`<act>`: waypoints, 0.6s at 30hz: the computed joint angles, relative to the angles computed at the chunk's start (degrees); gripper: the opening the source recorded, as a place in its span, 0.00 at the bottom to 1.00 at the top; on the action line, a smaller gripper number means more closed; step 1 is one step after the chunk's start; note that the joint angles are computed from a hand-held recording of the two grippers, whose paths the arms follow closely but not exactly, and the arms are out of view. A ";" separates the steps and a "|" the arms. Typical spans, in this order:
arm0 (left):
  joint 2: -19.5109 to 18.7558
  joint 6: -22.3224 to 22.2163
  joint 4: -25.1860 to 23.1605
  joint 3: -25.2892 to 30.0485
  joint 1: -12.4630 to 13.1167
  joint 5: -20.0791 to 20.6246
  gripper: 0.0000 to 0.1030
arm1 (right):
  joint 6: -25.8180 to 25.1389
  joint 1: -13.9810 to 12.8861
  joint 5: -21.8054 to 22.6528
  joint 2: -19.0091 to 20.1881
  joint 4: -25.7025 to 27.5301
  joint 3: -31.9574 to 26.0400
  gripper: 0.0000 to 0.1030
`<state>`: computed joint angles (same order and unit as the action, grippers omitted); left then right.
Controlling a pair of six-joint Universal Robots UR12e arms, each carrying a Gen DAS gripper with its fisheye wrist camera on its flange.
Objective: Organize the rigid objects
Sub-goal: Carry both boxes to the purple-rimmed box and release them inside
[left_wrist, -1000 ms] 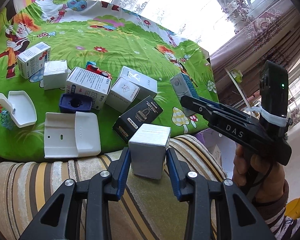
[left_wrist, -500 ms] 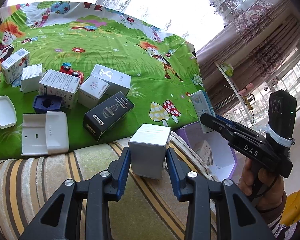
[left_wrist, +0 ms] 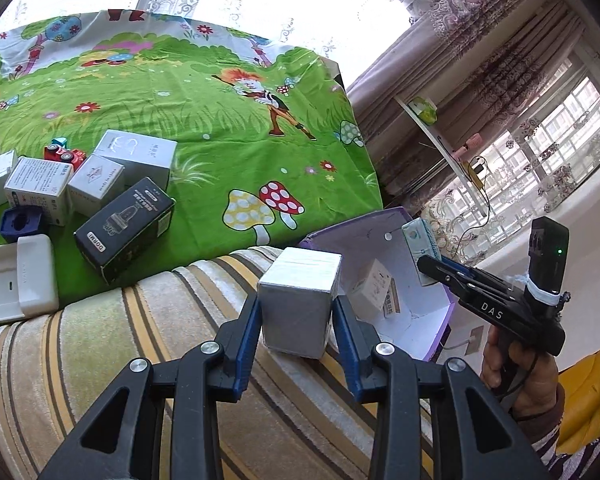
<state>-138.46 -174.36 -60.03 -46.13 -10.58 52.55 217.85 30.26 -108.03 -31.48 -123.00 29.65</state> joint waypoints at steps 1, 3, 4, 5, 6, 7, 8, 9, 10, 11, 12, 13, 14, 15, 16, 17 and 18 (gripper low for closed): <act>-0.01 0.39 -0.29 0.11 -0.19 -0.11 0.37 | 0.60 -0.06 -0.25 -1.13 -0.63 2.20 0.36; 0.03 1.19 -0.82 0.21 -0.59 -0.34 0.37 | 1.77 -0.20 -0.62 -3.30 -1.91 6.42 0.36; 0.01 1.55 -1.16 0.33 -0.78 -0.53 0.37 | 2.45 -0.28 -0.78 -4.27 -2.54 8.34 0.36; -0.03 1.96 -1.58 0.49 -0.96 -0.76 0.37 | 3.09 -0.33 -0.98 -5.11 -2.93 9.99 0.36; -0.04 2.43 -1.99 0.61 -1.18 -0.93 0.37 | 3.70 -0.38 -1.26 -5.86 -3.11 11.45 0.36; -0.01 2.94 -2.34 0.69 -1.40 -1.05 0.37 | 4.40 -0.44 -1.44 -6.62 -3.37 12.92 0.36; -0.02 3.43 -2.74 0.80 -1.62 -1.18 0.37 | 5.16 -0.56 -1.40 -7.42 -3.85 14.53 0.36; -0.04 3.95 -3.22 0.95 -1.85 -1.32 0.37 | 5.86 -0.65 -1.43 -8.11 -4.17 15.89 0.36; -0.04 4.50 -3.74 1.07 -2.10 -1.50 0.37 | 6.47 -0.72 -1.59 -8.74 -4.36 17.13 0.36; -0.11 5.08 -4.32 1.29 -2.34 -1.66 0.37 | 7.04 -0.77 -1.65 -9.33 -4.58 18.31 0.36; -0.11 5.69 -4.83 1.39 -2.58 -1.76 0.37 | 7.63 -0.83 -1.66 -9.88 -4.76 19.41 0.36; -0.09 6.29 -5.33 1.48 -2.81 -1.86 0.37 | 8.18 -0.90 -1.65 -10.42 -4.99 20.50 0.36; -0.13 6.92 -5.95 1.67 -3.03 -2.01 0.37 | 8.76 -0.96 -1.64 -10.93 -5.16 21.52 0.36; -0.17 7.49 -6.55 1.83 -3.25 -2.15 0.37 | 9.31 -1.03 -1.52 -11.39 -5.30 22.48 0.36; -0.19 8.15 -7.18 1.99 -3.48 -2.25 0.37 | 9.88 -1.10 -1.42 -11.85 -5.44 23.41 0.36; -0.20 8.87 -7.80 2.13 -3.71 -2.34 0.37 | 10.50 -1.16 -1.41 -12.28 -5.62 24.32 0.36; -0.25 9.51 -8.42 2.32 -3.96 -2.45 0.37 | 11.11 -1.21 -1.44 -12.65 -5.71 25.09 0.37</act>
<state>-138.71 -164.85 -68.45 -43.81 -14.54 50.10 228.96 29.05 -109.47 -44.14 -128.71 54.74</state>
